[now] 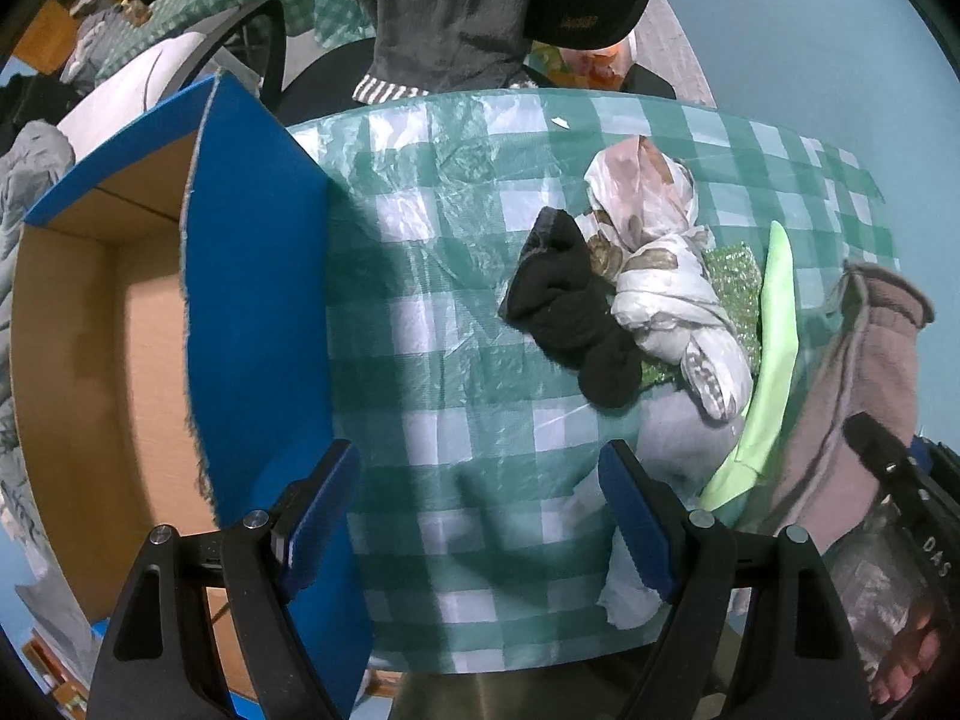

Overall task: Organize soft objects
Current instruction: 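Grasp the black sock with the left tool while the right tool holds the grey sock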

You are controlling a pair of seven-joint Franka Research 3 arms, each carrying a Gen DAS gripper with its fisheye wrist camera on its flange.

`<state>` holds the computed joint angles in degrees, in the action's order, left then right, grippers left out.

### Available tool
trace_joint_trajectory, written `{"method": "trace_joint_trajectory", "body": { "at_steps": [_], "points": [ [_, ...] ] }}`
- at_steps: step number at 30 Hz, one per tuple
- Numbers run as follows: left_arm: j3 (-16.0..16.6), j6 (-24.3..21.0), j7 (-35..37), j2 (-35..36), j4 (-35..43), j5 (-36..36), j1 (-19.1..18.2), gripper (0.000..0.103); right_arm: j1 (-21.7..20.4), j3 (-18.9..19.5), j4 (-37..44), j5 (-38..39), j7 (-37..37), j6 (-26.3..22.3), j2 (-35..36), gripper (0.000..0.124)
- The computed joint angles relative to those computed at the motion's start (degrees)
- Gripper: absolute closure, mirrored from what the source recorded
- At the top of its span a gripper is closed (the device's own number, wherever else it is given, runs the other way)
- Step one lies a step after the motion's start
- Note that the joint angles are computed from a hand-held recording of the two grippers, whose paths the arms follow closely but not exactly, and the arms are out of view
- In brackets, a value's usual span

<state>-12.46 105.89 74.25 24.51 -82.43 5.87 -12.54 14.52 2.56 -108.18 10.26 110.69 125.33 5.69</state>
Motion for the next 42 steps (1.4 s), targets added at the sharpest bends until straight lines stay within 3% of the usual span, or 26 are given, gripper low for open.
{"method": "trace_joint_trajectory", "body": {
  "at_steps": [23, 37, 40, 42],
  "points": [
    [0.78, -6.16, -6.04, 14.49, 17.04, 0.03, -2.20, 0.020, -1.39, -1.10, 5.33, 0.08, -7.43, 0.65, 5.51, 0.105],
    [0.14, -0.71, -8.21, 15.17, 15.53, -2.87, -1.25, 0.021, -2.15, -1.45, 5.98, 1.36, -8.97, -0.80, 6.25, 0.105],
    [-0.59, 0.96, -7.64, 13.98, 13.53, -4.42, -0.35, 0.034, -2.17, -1.46, 5.89, 1.34, -9.13, -0.70, 6.24, 0.105],
    [-1.27, 1.66, -6.72, 13.77, 13.05, -6.03, 0.36, 0.051, -2.21, -1.43, 5.67, 1.47, -9.41, -0.53, 6.15, 0.105]
  ]
}}
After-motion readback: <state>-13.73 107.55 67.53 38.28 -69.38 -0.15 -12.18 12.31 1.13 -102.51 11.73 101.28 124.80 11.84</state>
